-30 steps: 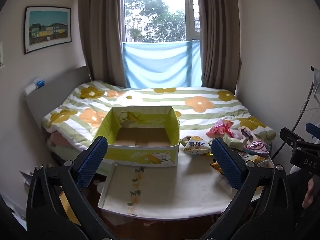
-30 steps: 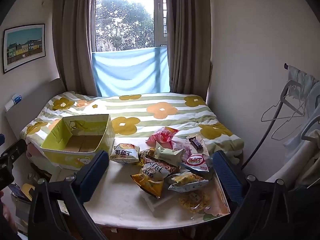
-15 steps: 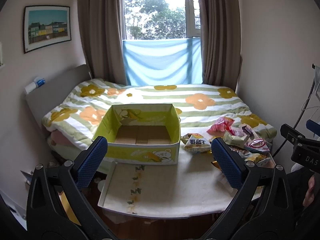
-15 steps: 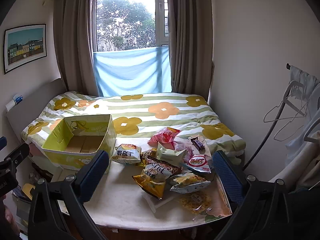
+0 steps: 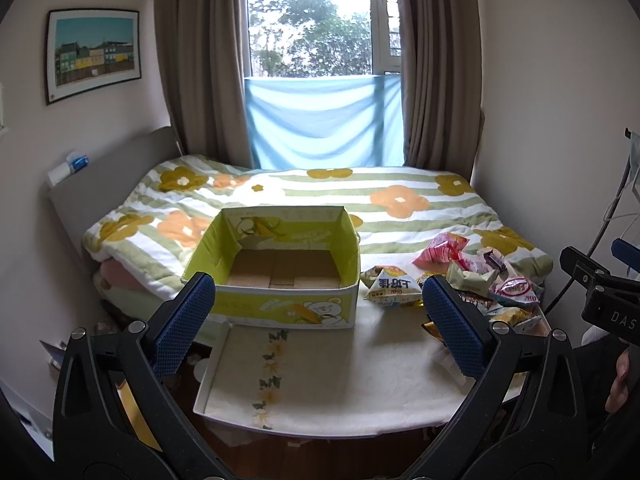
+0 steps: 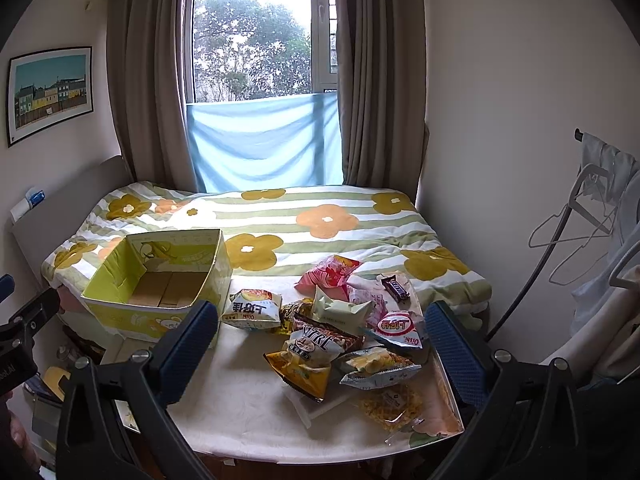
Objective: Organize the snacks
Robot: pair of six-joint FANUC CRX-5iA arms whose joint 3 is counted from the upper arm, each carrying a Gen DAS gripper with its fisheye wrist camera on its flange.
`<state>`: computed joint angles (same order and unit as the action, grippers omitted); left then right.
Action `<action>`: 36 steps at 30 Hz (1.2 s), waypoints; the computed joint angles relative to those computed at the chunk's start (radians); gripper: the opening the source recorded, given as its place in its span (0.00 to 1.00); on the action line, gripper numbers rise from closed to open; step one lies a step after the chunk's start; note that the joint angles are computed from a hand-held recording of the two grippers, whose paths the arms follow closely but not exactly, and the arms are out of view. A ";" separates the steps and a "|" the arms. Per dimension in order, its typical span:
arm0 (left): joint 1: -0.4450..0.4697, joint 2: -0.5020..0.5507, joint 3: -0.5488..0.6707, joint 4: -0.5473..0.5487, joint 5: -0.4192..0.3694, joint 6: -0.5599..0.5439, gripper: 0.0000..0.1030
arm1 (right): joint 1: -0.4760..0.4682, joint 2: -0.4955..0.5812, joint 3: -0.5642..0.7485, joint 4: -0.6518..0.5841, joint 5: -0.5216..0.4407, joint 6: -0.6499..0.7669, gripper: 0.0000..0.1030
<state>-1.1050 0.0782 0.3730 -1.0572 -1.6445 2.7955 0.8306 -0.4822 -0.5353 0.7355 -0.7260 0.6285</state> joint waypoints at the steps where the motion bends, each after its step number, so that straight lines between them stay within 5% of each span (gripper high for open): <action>1: 0.002 0.001 -0.001 0.002 0.003 0.000 1.00 | 0.000 0.001 0.002 -0.001 -0.001 0.001 1.00; 36: 0.047 -0.013 -0.032 0.040 0.043 -0.004 1.00 | 0.001 0.016 0.010 -0.008 -0.003 0.004 1.00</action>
